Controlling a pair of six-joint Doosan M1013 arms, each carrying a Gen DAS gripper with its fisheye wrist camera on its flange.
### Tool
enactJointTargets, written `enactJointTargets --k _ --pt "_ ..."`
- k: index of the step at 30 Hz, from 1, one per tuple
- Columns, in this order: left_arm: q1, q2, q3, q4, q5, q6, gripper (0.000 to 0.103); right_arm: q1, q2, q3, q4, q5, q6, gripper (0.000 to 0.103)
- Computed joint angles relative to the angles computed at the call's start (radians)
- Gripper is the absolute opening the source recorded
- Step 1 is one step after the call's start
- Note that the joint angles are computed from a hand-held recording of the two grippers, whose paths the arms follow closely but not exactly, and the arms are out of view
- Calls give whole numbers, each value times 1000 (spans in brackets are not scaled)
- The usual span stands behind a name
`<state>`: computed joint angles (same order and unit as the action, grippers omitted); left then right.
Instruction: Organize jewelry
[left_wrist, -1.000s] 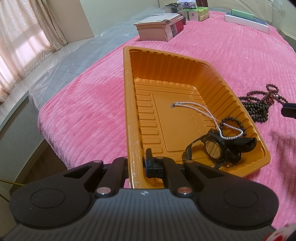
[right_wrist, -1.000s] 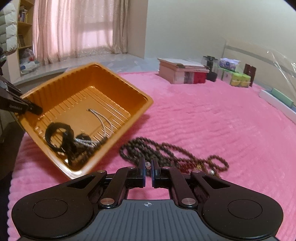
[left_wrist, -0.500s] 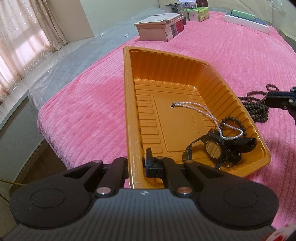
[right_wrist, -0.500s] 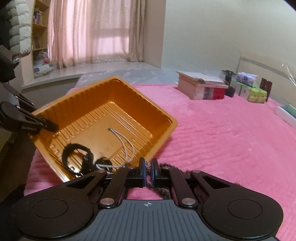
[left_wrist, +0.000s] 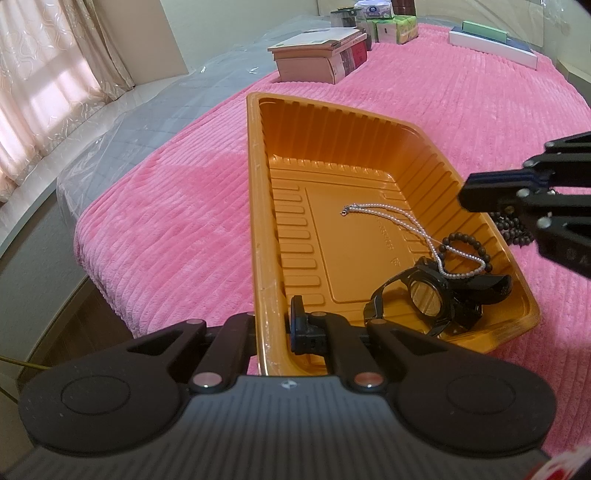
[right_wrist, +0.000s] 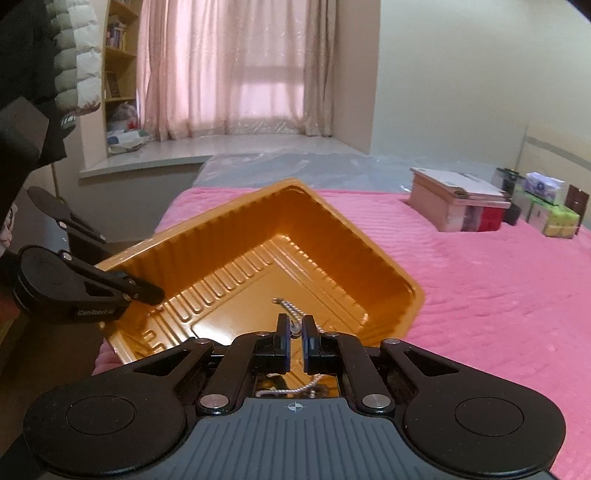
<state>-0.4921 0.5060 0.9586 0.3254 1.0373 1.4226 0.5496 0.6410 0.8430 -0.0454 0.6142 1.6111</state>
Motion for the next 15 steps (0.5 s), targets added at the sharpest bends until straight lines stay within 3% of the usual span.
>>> enactJointTargets --k 7,10,12,13,15 --pt "0 0 0 0 -1 0 3 2 12 -13 -17 7 -7 6" --pt "0 0 0 -2 -1 0 3 0 6 4 -9 -32 -22 7" --pt "0 0 0 -3 -1 -2 3 -1 5 5 -14 -29 -16 21" --pt "0 0 0 -3 -1 -2 3 -3 1 15 -16 -39 -8 38" --pt "0 0 1 -3 -1 -3 3 -5 -7 29 -24 -42 5 44"
